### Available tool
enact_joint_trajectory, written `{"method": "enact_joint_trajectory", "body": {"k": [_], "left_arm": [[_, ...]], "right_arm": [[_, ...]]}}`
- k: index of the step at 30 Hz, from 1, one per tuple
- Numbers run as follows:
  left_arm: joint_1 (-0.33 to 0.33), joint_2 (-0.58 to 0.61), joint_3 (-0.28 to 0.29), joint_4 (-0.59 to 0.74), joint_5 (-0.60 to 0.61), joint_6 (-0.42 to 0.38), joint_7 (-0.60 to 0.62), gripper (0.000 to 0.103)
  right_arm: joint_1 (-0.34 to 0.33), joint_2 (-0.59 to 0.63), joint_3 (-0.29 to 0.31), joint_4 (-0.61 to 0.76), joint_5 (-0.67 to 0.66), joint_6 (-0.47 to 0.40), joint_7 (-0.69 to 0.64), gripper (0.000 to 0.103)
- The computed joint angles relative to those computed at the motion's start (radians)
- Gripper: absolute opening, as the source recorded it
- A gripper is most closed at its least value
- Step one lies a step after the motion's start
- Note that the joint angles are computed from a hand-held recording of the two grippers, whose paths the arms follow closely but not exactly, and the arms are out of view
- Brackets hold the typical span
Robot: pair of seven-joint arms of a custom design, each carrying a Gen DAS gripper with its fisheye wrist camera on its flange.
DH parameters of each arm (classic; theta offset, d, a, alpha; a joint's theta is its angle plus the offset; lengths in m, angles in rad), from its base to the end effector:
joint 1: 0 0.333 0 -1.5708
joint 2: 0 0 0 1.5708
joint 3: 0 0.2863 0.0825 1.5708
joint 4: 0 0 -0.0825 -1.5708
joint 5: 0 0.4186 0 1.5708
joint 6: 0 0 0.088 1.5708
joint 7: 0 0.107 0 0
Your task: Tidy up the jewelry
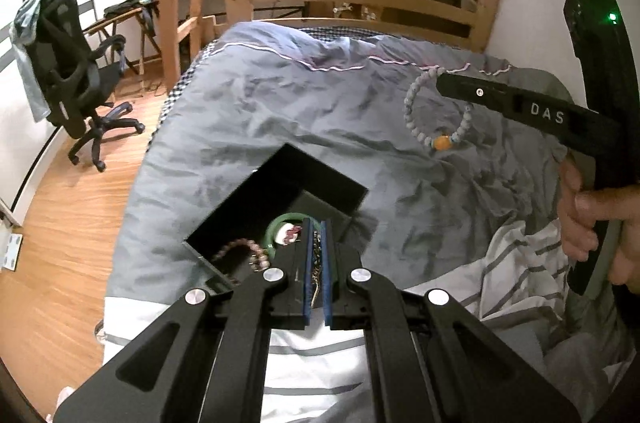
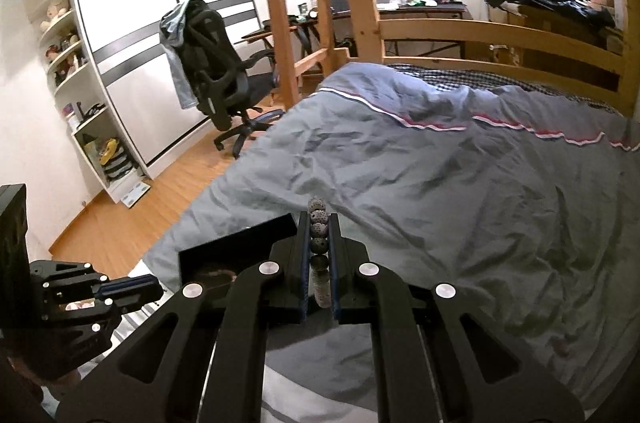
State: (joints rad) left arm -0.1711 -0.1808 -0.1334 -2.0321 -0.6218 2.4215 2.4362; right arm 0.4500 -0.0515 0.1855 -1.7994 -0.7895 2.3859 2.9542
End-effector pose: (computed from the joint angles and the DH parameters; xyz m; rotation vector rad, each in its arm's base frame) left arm 0.5582 -0.1822 0.5500 -0.9992 2.5363 -1.0143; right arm 0.5090 0.3702 0.5993 -1.3399 1.8800 -0.6963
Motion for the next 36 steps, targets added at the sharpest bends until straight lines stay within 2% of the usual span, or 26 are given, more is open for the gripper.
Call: {"method": "enact_joint_trajectory", "body": {"k": [10, 14, 24, 36], "left_arm": [[0.025, 0.06, 0.007, 0.042, -0.008, 0.011, 0.02, 0.004], [0.03, 0.084, -0.002, 0.039, -0.014, 0.056, 0.039, 0.004], [0.05, 0.197, -0.022, 0.104, -0.07, 0.056, 0.08, 0.004], [0.079, 0.285, -0.05, 0.156, -0.058, 0.085, 0.064, 0.004]], "right_arm": [[0.052, 0.158, -0.023, 0.141, 0.026, 0.027, -0.053, 0.009], [0.075, 0.209, -0.042, 0.175, 0.049, 0.037, -0.077, 0.009], [0.105, 0.327, -0.084, 0.238, 0.135, 0.069, -0.15, 0.009], [0.125, 0.383, -0.115, 0.268, 0.175, 0.093, -0.181, 0.009]]}}
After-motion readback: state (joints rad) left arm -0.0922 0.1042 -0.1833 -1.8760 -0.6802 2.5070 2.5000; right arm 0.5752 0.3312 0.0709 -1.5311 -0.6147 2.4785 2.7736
